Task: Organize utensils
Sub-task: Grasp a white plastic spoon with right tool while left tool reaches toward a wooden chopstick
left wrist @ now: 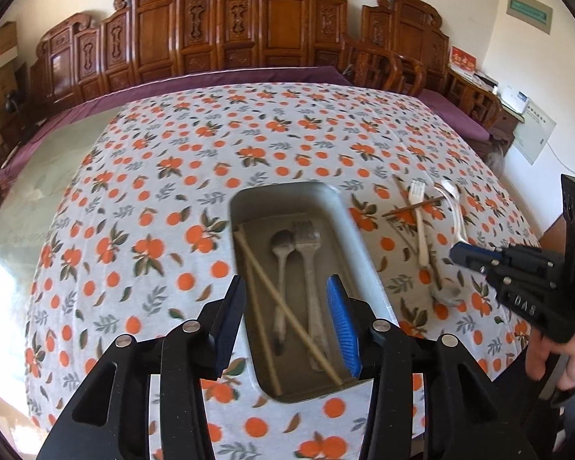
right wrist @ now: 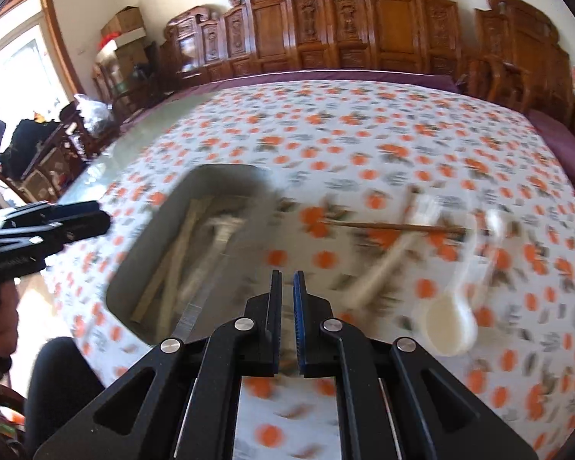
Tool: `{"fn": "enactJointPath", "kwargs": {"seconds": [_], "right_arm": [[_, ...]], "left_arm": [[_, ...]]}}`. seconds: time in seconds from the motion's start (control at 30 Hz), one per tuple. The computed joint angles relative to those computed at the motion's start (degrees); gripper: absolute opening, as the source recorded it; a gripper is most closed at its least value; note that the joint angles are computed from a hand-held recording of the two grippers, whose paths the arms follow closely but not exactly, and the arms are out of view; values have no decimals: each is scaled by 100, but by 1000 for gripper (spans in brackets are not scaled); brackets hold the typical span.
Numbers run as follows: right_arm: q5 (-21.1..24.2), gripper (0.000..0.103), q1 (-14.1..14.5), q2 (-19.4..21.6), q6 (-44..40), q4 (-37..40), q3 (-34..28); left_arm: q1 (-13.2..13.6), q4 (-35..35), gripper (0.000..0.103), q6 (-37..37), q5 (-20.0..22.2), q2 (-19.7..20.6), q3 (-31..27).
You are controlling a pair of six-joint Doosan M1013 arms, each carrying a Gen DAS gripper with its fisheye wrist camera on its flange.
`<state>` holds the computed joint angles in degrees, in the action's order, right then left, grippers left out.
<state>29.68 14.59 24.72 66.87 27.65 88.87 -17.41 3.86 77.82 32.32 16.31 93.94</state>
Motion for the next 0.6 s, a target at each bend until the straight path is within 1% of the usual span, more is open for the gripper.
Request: {"fn": "enactJointPath", "kwargs": {"seconds": [0.1, 0.13, 0.2, 0.33, 0.37, 0.4, 0.47, 0.6], "right_arm": [[-98, 8, -178, -68, 54, -153, 133], [-124, 8, -220, -78, 72, -192, 162], [-157, 8, -320, -94, 116, -241, 213], [-178, 8, -438, -55, 178, -313, 231], [-162, 9, -457, -34, 204, -323, 215], [-144, 13, -476, -4, 214, -311, 196], [-106, 18, -510, 68, 262, -363, 150], [-23, 18, -549, 246, 425, -431, -17]], "left_arm": [[-80, -104, 47, 74, -21, 42, -44], [-106, -132, 53, 96, -25, 58, -60], [-163, -192, 58, 149, -55, 85, -91], [-269, -276, 58, 278, -56, 151, -182], [-291, -307, 58, 301, -60, 167, -207], [-306, -352, 58, 335, -49, 186, -236], [-334, -384, 58, 393, -24, 221, -284], [-373, -479, 58, 513, 37, 319, -410]]}}
